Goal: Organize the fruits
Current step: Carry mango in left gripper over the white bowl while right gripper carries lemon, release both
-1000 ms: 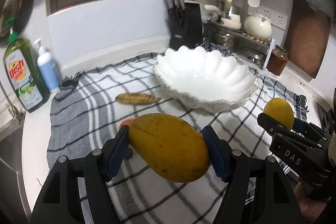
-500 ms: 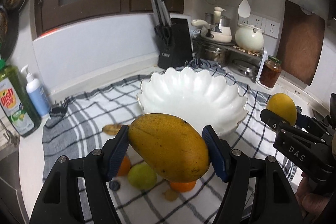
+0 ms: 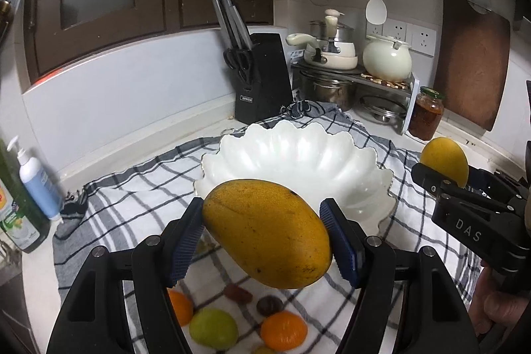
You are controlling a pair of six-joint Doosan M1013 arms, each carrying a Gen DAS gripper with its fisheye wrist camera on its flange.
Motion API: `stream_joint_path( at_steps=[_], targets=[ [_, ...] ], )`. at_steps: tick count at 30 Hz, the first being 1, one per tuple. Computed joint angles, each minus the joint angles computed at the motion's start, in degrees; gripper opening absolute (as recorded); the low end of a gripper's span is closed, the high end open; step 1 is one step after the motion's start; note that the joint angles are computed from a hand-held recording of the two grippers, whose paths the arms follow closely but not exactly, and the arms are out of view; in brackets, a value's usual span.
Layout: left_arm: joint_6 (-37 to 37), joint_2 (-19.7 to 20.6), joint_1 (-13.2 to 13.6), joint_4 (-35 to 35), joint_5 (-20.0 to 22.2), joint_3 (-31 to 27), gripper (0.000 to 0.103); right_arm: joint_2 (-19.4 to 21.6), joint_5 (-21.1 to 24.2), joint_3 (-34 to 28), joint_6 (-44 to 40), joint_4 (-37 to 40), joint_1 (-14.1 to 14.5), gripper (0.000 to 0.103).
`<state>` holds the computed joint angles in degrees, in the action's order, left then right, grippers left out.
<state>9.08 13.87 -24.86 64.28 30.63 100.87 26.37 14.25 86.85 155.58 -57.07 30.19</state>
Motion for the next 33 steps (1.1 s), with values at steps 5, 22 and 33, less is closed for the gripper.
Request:
stream_joint_path(
  at_steps=[5,22,33],
  targets=[
    [5.12,1.24,1.71,-4.13,-3.14,-1.6,0.07,1.41,0.34,-2.21,-5.8,5.11,-0.17,0.057],
    [11.48,5.62,4.87,-7.9,-4.88,-5.74,0.07,6.24,5.62,-9.02,-18.2,15.86,-0.14,0.057],
    [19.23,7.08,5.4,-16.48,-3.8,-6.81,0.071,7.82,7.58,-10.89,-29.19,26.7,-0.58,0.057]
  ],
)
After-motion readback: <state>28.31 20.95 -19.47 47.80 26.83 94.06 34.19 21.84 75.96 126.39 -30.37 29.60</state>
